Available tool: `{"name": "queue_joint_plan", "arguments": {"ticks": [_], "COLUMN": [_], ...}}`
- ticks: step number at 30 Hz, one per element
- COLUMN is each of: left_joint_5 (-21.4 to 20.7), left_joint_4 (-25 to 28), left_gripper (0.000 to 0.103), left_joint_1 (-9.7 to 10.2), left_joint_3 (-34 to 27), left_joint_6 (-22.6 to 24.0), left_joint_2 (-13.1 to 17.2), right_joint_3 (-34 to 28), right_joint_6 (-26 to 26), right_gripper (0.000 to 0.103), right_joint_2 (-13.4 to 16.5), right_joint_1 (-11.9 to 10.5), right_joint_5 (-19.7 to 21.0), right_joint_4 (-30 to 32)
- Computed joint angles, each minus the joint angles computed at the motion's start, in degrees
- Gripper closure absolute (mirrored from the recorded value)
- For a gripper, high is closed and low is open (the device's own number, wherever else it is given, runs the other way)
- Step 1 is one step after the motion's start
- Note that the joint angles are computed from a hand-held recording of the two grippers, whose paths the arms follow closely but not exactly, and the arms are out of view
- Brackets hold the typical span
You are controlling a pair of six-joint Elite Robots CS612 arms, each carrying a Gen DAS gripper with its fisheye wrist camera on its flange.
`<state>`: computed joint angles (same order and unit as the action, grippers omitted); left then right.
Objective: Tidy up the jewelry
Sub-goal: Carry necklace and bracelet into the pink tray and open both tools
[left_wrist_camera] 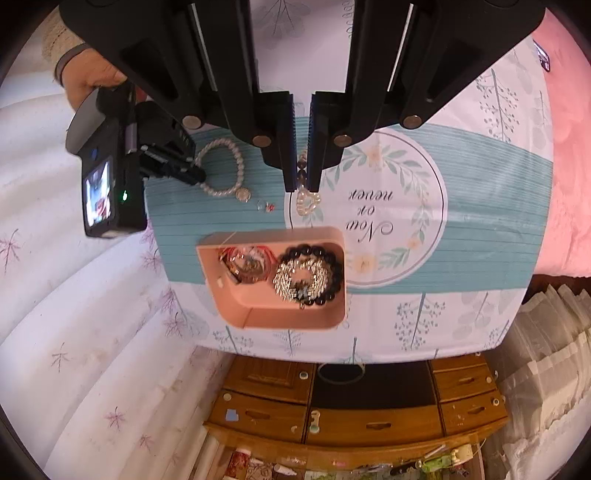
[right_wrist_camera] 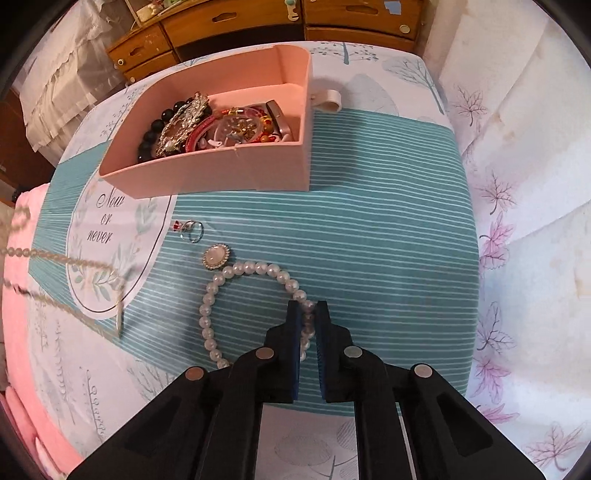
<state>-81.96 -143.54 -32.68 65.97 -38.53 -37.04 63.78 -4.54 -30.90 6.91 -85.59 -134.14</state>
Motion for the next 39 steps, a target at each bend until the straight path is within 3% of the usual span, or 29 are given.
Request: {"name": "queue_joint_plan", "arguments": {"ticks": [13, 21, 27, 39], "left_joint_5": [4.56, 4.94, 4.94, 2.87], "left_joint_4": [-0.82, -1.03, -0.5, 6.55], "left_gripper": [0.1, 0.1, 0.1, 0.1], "left_joint_1": [-0.11, 0.24, 0.99, 2.81], "left_joint_3": [-3.48, -8.5, -13.75, -25.39], "left_joint_6": [1.29, 5.53, 6.09, 4.74], "left_joint_2": [-0.76, 0.3, 3.27, 12.64], "right_joint_3": [4.0, 0.32, -5.81, -18.14], "right_joint_6": [-0.06, 0.89, 1.35, 2.33], "right_gripper": [0.096, 0.096, 0.096, 0.096], "right_joint_2": [-4.9, -5.5, -3.42, 5.08], "right_joint_1": [0.41, 0.74, 1.09, 1.84], "right_joint_5": [2.34, 3.86, 6.16, 9.89], "right_joint_4": [-9.69, -11.86, -11.21, -2.61]}}
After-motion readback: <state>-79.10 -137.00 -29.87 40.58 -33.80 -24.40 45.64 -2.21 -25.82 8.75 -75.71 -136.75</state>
